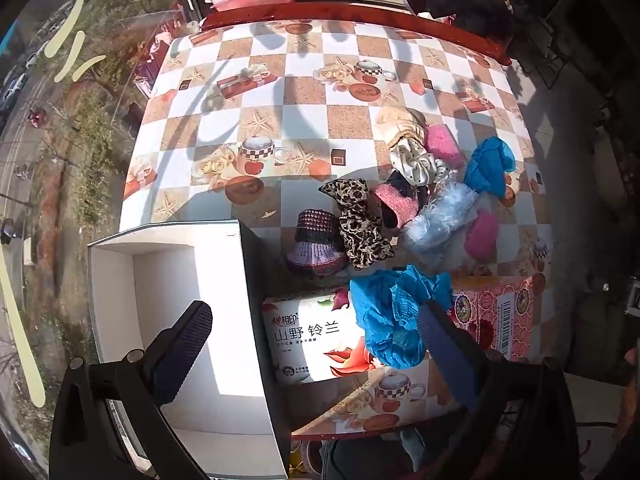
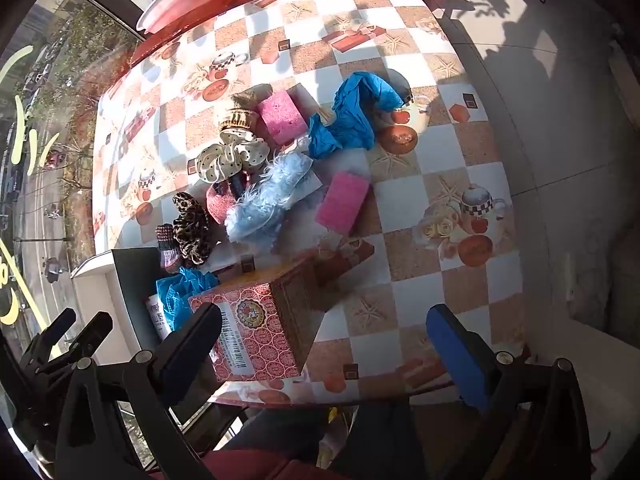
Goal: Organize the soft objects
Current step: 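Grasp the blue knit glove with the left gripper while the right gripper grasps the pink sponge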
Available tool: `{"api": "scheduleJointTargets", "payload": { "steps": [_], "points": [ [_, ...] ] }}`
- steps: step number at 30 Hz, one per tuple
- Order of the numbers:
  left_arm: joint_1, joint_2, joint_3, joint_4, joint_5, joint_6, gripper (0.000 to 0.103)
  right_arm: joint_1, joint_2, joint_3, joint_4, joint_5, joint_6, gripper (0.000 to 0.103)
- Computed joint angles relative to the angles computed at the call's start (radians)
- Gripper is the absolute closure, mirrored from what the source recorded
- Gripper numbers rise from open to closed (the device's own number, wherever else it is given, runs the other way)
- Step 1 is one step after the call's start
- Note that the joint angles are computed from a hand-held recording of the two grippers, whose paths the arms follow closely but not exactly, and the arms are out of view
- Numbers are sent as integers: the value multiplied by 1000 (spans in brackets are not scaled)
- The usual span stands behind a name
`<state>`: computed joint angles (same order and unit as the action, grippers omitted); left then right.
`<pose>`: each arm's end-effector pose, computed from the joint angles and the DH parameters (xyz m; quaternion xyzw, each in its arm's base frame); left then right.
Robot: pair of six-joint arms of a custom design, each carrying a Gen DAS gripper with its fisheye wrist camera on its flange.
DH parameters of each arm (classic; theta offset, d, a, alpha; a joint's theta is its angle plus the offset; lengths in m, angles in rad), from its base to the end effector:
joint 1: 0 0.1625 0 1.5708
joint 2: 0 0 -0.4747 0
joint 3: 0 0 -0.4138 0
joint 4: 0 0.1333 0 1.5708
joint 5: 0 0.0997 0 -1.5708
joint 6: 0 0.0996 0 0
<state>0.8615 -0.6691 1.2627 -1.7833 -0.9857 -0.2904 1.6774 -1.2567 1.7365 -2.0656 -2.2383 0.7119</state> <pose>-0.3632 -0.7123 0.1113 0.2489 0.9083 0.0234 0.3354 0.1366 -0.6035 0.3462 -0.2839 -0.9011 0.1369 0.2977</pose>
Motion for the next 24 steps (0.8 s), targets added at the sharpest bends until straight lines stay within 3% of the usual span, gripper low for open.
{"api": "scheduleJointTargets", "payload": {
  "steps": [11, 20, 23, 24],
  "points": [
    [21, 84, -108, 46, 10, 33, 1, -43, 9, -11, 8, 6, -5, 0],
    [42, 174, -233, 165, -70, 73, 1, -85, 11, -4, 7, 27, -6, 0],
    [43, 172, -221, 155, -86, 68, 1, -98, 6, 8, -2, 40, -6, 0],
    [50, 175, -229, 173, -129, 47, 1, -103, 3, 13, -8, 48, -7, 0]
  ]
}}
